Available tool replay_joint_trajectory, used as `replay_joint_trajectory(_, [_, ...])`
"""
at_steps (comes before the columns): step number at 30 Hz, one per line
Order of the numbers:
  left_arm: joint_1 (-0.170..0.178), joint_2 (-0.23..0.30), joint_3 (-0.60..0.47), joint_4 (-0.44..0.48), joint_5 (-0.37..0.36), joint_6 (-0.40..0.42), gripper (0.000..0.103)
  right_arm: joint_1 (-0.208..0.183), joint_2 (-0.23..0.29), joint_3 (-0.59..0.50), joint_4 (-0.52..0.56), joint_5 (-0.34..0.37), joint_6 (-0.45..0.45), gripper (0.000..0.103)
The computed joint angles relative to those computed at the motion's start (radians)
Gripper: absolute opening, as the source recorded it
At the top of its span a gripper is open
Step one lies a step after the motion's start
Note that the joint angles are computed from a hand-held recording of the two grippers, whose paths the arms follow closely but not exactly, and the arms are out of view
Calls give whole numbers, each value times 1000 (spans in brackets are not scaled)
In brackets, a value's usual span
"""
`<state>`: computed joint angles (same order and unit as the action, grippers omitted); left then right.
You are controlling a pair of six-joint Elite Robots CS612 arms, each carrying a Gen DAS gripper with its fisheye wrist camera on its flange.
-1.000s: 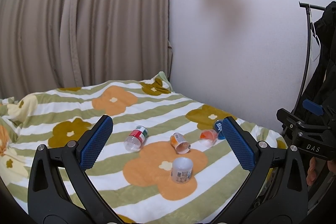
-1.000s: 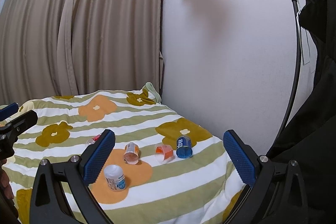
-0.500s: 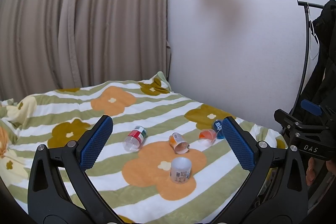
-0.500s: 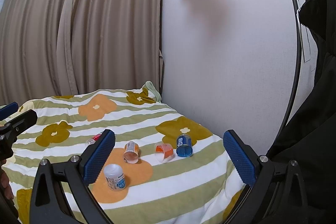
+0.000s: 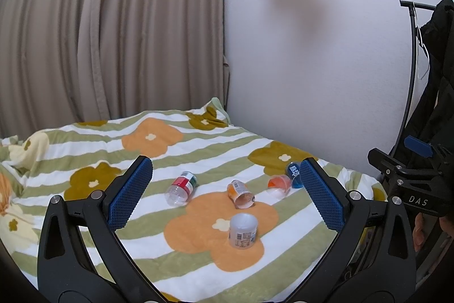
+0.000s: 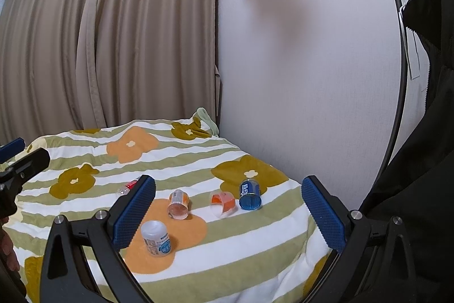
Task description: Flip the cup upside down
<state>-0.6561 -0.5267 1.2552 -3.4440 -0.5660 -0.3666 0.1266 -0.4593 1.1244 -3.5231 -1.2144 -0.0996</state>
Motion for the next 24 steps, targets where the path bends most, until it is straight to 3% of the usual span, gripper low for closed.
replay_joint_trajectory(14, [-5, 14, -26, -18, 26, 53, 103, 3, -3, 7, -7, -10, -1, 103])
replay_joint_trajectory(24, [-13, 33, -49, -88, 57, 117, 103, 2, -3, 5, -4, -10, -1, 103])
